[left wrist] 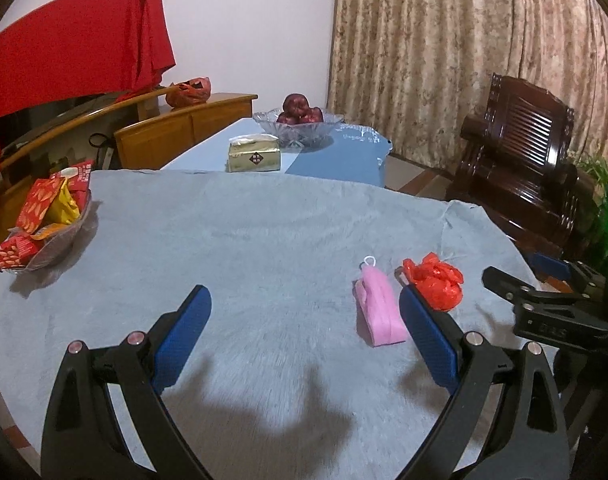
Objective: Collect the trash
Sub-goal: 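Return both tools to the table toward the pink and red bags, then grasp the red plastic bag with right tool while left tool grasps the pink mask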
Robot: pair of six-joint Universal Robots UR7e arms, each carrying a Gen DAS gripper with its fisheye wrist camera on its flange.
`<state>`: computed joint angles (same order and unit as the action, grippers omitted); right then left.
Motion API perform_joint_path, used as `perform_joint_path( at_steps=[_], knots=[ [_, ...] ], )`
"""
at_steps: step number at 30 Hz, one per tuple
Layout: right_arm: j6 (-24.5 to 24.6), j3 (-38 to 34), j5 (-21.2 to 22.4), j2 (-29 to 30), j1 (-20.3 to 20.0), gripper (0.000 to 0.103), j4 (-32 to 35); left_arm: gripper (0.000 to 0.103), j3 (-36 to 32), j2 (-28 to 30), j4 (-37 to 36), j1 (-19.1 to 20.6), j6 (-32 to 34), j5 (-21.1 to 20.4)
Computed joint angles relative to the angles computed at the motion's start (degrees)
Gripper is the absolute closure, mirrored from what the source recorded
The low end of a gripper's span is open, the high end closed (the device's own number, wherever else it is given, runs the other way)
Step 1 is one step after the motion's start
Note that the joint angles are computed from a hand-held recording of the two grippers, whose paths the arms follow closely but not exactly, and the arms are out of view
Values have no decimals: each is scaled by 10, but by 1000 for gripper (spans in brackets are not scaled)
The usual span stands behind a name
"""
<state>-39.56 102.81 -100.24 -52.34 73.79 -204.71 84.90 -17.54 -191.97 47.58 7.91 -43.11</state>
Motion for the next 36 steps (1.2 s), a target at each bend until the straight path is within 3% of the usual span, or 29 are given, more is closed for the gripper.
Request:
perform_joint_path(
  at_steps=[10,16,18,21,36],
  knots=[
    [-3,-66,-25,41,-6,17,71,10,-37,26,19,14,7,-6],
    [-3,-95,-24,54,-6,37,119,10,-52,37,29,20,9,-9],
    [2,-102,-18,54,-8,51,141,10,-56,39,32,21,8,-10],
    [2,-103,-5,53,-12,62,158,10,-64,45,38,25,7,-11],
    [13,-61,31,8,-31,65,120,10,-137,102,104,37,-15,-42]
  ],
)
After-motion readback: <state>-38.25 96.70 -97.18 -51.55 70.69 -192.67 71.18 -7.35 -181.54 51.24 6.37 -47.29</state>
